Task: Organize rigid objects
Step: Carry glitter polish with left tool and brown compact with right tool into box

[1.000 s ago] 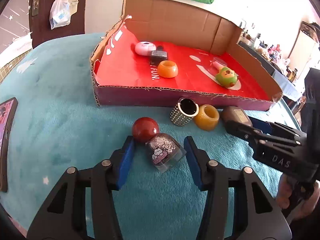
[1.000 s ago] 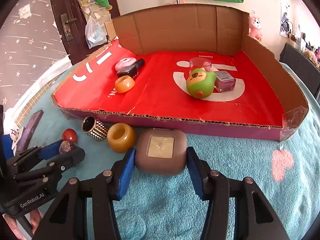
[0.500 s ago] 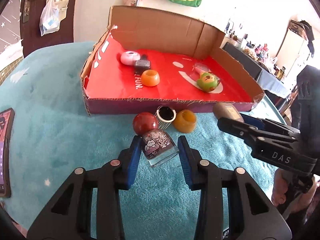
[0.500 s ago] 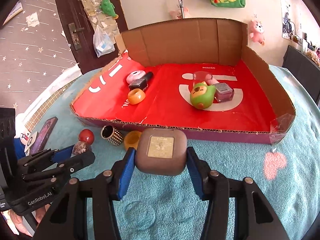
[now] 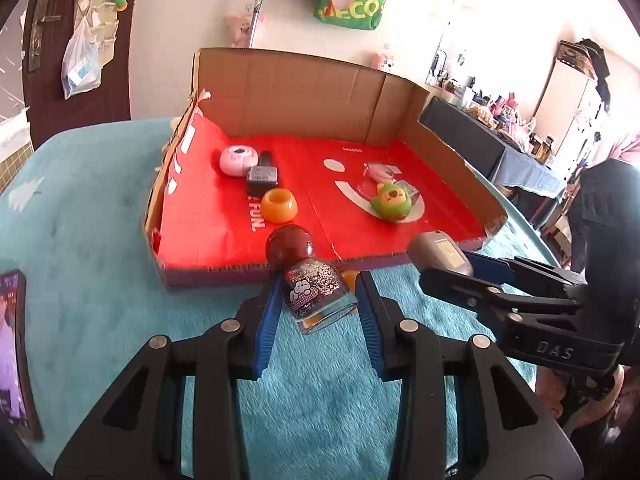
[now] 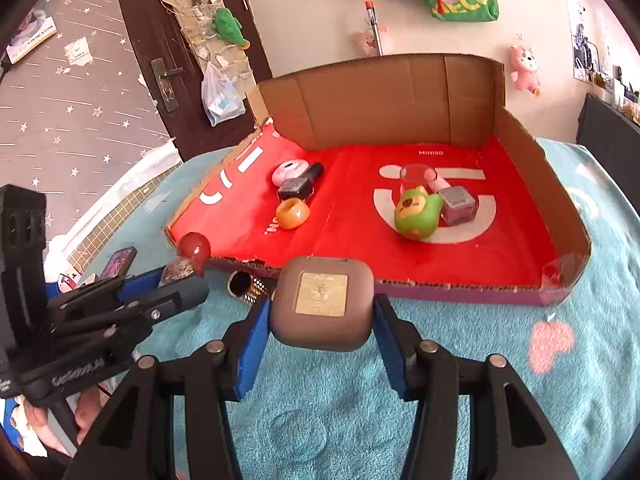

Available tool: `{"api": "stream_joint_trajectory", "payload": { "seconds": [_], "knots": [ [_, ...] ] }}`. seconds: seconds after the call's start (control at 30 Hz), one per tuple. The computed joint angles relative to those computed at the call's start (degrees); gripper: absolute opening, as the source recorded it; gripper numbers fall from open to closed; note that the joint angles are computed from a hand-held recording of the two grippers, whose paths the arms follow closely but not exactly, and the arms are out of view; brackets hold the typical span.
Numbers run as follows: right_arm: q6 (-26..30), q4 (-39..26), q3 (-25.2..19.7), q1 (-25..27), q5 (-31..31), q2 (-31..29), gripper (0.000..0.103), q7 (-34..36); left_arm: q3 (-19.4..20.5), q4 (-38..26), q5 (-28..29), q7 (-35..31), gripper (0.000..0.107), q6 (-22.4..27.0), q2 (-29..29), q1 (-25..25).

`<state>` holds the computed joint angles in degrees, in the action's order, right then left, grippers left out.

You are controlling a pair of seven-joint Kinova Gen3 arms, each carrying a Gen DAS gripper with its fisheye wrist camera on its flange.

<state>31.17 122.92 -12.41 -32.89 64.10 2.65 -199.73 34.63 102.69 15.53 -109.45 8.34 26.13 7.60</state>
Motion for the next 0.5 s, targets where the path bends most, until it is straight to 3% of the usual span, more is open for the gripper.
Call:
{"api": "stream_joint_trajectory", "payload": {
  "seconds": [0.5],
  "knots": [
    [-2.6,-4.1,2.2,3.9,-4.7,0.2,0.054,12.5,-3.7,-8.6,0.6,-3.4,0.035,5.1,2.5,3.1]
  ]
}}
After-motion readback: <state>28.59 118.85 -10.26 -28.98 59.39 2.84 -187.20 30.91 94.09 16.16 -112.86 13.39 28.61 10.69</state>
